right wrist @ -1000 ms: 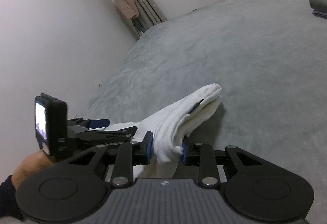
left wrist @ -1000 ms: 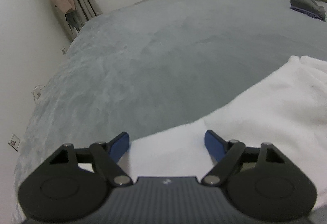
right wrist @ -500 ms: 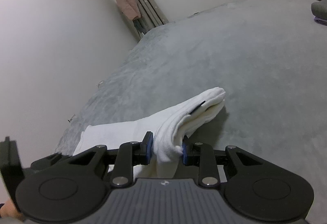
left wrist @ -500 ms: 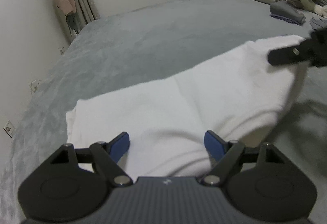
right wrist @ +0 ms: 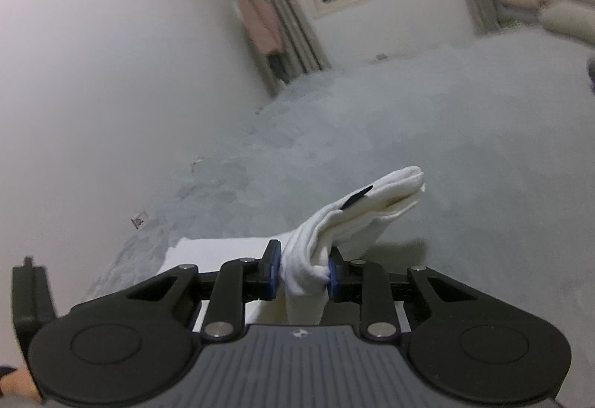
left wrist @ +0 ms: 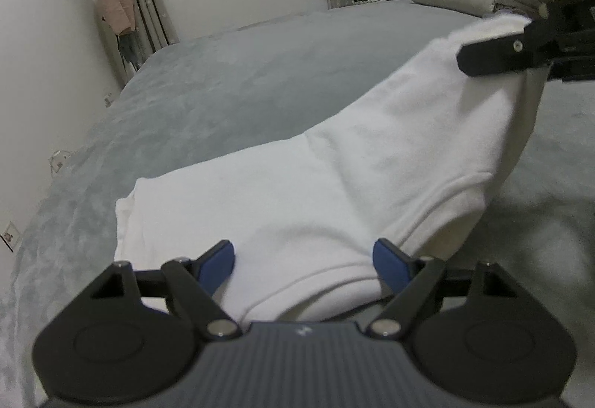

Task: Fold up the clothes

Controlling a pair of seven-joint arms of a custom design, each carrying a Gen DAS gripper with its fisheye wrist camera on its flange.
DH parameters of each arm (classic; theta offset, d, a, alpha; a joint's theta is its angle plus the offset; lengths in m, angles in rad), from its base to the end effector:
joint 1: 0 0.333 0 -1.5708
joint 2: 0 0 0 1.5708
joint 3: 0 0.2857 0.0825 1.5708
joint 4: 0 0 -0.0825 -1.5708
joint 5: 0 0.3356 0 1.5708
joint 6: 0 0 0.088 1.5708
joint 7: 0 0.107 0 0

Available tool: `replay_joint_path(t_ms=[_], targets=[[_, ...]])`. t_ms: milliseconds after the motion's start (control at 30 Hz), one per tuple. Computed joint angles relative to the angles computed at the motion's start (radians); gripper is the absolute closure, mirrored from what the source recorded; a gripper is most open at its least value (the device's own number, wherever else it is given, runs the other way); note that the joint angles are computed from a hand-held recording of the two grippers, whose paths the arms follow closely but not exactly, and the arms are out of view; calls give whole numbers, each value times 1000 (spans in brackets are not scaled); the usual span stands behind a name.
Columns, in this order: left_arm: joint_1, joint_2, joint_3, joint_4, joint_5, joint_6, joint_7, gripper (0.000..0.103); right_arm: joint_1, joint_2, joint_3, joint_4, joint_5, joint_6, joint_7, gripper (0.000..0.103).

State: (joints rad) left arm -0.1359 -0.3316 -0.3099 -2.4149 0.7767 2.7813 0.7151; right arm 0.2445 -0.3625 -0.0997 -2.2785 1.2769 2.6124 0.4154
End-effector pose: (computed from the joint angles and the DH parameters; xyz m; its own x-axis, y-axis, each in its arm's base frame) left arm 0.3897 -0.2305 0.4902 -0.1660 -0.9675 -0.1907 -0.6390 0.2529 -0.7265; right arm 0.4500 0.0395 0.5515 0.5063 -0.7943 -0.3357 -0.5324 0.0183 -0.8463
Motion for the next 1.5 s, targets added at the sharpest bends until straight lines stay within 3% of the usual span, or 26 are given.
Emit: replay_joint_path(t_ms=[233,367,500,567,667,800,867,967,1133,1233,1300,1400,1467,1500], targets=[[-93,-47,132,-79,-229,133,220,11,43,-35,26,-32,63,96,-149,79],[-85,-68,112,-92,-274,125,314,11,63,-49,29,-42,98,126,-203,80],[-169,-185,230,-160,-408,197,464,10,85,-58,45,-46,125,174,-268,80],[-155,-262,268,-195,-457,232,477,4,100,-56,59,-45,144,215,-316,80],[-57,-326,267,-220,-513,245,405,1,132,-48,82,-36,191,277,-406,80],[-120,-337,401,-236,-661,228,411,2,189,-26,147,-3,369,365,-663,82],[-104,-333,401,-237,-691,215,414,3,197,-5,204,9,401,393,-705,83],[-95,-330,411,-241,-725,213,430,3,229,56,285,15,303,462,-656,84],[-115,-327,446,-246,-778,204,485,3,274,166,359,-10,12,564,-418,84],[-119,-300,440,-233,-800,199,502,3,273,175,354,-21,-93,549,-301,84],[-124,-277,434,-220,-812,193,515,3,260,165,335,-25,-172,490,-226,83],[-110,-243,402,-206,-813,194,524,3,274,130,252,-13,-195,323,-200,69],[-78,-222,364,-194,-799,183,511,3,285,87,183,-13,-188,183,-207,49],[-59,-212,342,-188,-787,177,501,5,287,62,154,-15,-173,118,-218,48]])
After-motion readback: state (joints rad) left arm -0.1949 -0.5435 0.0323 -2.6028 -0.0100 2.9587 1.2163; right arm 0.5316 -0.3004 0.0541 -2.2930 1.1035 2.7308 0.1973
